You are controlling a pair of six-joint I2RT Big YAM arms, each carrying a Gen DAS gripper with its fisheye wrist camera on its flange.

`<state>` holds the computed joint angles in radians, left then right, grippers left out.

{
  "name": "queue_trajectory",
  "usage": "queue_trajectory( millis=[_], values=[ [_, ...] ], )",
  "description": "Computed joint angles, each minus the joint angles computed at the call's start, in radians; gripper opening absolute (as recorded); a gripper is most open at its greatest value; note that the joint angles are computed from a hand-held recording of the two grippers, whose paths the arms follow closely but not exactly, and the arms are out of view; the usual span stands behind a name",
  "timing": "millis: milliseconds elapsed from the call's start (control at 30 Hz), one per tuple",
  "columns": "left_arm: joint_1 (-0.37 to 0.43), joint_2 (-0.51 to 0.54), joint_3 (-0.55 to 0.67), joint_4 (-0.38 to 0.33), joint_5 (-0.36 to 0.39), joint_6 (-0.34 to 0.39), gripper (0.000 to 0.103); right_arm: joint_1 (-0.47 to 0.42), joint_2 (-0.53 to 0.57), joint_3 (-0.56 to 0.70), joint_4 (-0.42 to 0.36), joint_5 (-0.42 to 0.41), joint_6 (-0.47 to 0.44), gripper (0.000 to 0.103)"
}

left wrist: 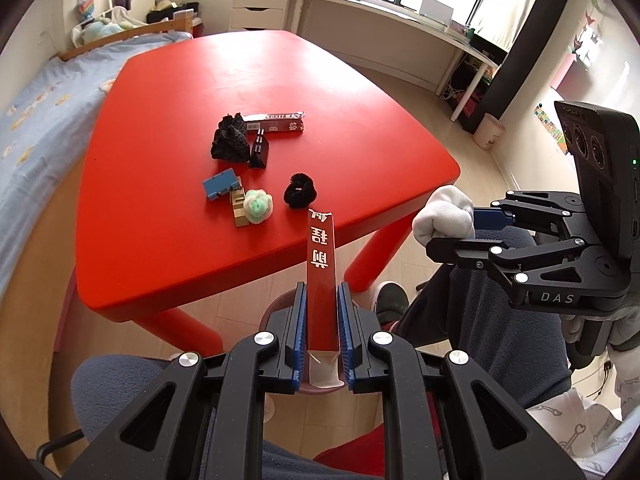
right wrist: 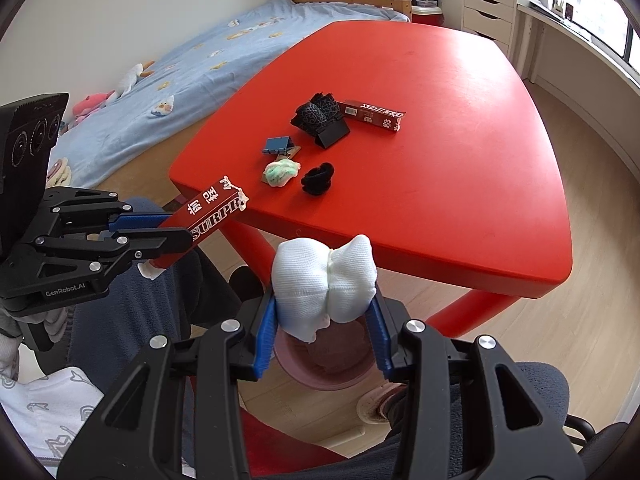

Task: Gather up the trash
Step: 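Carry both items over the pink wastebasket and open both tools to drop them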

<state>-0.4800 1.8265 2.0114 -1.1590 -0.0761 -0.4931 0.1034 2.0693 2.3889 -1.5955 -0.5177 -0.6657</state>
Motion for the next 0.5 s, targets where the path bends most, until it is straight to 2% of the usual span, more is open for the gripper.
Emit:
queue_trajectory(
  millis=[33, 67, 100, 133, 167, 200, 233, 333, 500],
  values=[
    [0.001, -0.002, -0.002, 0.003, 0.007, 0.000, 0.015, -0.001, 0.005, 0.010, -0.008, -0.002, -0.003, 0.042],
    [0.001, -0.002, -0.004, 0.004, 0.008, -0.001, 0.017, -0.002, 0.013, 0.021, -0.017, -0.003, -0.006, 0.047],
    [0.001, -0.002, -0.003, 0.002, 0.005, -0.003, 0.023, -0.004, 0.015, 0.024, -0.015, -0.005, -0.003, 0.064],
    [0.002, -0.003, -0.005, 0.002, 0.005, -0.004, 0.039, -0.006, 0.016, 0.025, -0.011, -0.010, 0.004, 0.076],
    [0.002, -0.004, -0.009, 0.004, -0.005, -0.008, 0.051, -0.008, 0.016, 0.026, -0.007, -0.013, 0.010, 0.080],
    [0.002, -0.009, -0.017, 0.010, -0.022, -0.015, 0.073, -0.009, 0.015, 0.024, 0.002, -0.010, 0.018, 0.087],
    [0.003, -0.015, -0.027, 0.023, -0.030, -0.022, 0.087, -0.010, 0.015, 0.023, 0.009, -0.006, 0.027, 0.092],
    [0.006, -0.020, -0.033, 0.023, -0.060, -0.044, 0.094, -0.014, 0.019, 0.028, 0.015, -0.001, 0.045, 0.098],
    [0.015, -0.027, -0.040, 0.017, -0.072, -0.070, 0.095, -0.015, 0.027, 0.039, 0.011, 0.002, 0.055, 0.100]
  ],
)
